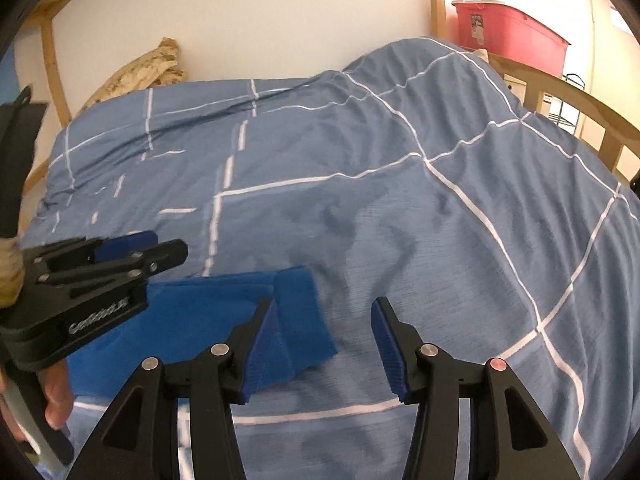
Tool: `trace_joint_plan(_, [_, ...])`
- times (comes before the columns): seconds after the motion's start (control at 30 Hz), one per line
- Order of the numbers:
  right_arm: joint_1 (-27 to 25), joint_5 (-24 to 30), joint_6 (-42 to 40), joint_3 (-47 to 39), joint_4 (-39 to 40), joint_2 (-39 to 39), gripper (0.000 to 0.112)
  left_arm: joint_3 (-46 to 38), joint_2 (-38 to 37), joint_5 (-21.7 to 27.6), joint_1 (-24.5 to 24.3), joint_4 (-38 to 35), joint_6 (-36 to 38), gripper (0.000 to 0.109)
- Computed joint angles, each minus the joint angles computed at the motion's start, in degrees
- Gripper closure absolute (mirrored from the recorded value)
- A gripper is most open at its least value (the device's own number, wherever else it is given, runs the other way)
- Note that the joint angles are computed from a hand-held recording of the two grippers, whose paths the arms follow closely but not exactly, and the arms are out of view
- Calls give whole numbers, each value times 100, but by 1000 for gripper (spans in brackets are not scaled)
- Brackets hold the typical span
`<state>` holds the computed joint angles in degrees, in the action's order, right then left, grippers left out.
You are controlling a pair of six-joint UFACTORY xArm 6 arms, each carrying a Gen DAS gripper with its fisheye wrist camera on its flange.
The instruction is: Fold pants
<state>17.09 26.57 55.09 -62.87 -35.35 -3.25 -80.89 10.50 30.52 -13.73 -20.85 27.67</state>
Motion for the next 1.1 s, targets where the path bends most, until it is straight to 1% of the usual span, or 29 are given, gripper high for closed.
trace_joint_plan(0.03, [70,15,67,10,-65,-40,61,281,-228,-163,55,-37,54,71])
trace_joint_plan(0.07, [174,33,171,34,-184,-108,60,705,-566,-440,133,-157,177,67])
trace_joint_plan(0.1, [276,45,338,68,-374,-181,54,930,-758,-574,177,-284,284,64])
trace_joint_plan(0.13, [367,49,491,89,-560,-231,52,1190,-988,-706,252,-410,393,59])
trace_joint_plan(0.2, [636,89,730,111,-927,-335,52,1681,-1469,-852,458,-588,557,58])
trace_joint_plan(0.23, [764,123,775,99,-1012,-360,52,1787,-1596,-842,548,-635,601,58])
trace_joint_plan(0.33, [1225,173,977,34,-1275,-405,52,2204,-2151,-704,940,-983,1031,57])
trace_joint_plan(0.4, [1456,145,1057,-39,-1363,-387,52,2384,-2423,-589,1209,-1160,1289,55])
trace_joint_plan(0.47, [1736,159,1180,-155,-1457,-344,52,2513,-2673,-375,1553,-1329,1540,48])
trace_joint_plan(0.53, [2005,229,1323,-308,-1602,-264,52,2603,-2848,-170,1855,-1480,1774,47])
trace_joint_plan(0.6, [2313,377,1364,-543,-1636,-110,51,2638,-2987,150,2273,-1682,2141,46])
trace_joint_plan(0.63, [2430,402,1358,-643,-1655,-31,48,2663,-3044,264,2488,-1778,2310,45])
trace_joint_plan(0.7, [2699,469,1338,-918,-1635,207,46,2677,-3084,443,2996,-1918,2615,43])
trace_joint_plan(0.8, [3010,547,1150,-1347,-1379,617,46,2665,-3035,647,3672,-2053,2976,42])
trace_joint_plan(0.87, [3170,576,1119,-1634,-1175,916,46,2660,-2942,695,4173,-2127,3247,42])
trace_joint_plan(0.97, [3310,384,1133,-1889,-807,1280,46,2627,-2768,726,4747,-2225,3541,42])
trace_joint_plan(1.07, [3437,359,1364,-2281,-684,1772,46,2604,-2578,594,5060,-2354,3914,38])
trace_joint_plan(1.1, [3474,391,1430,-2400,-666,1920,46,2613,-2537,528,5090,-2396,4049,38])
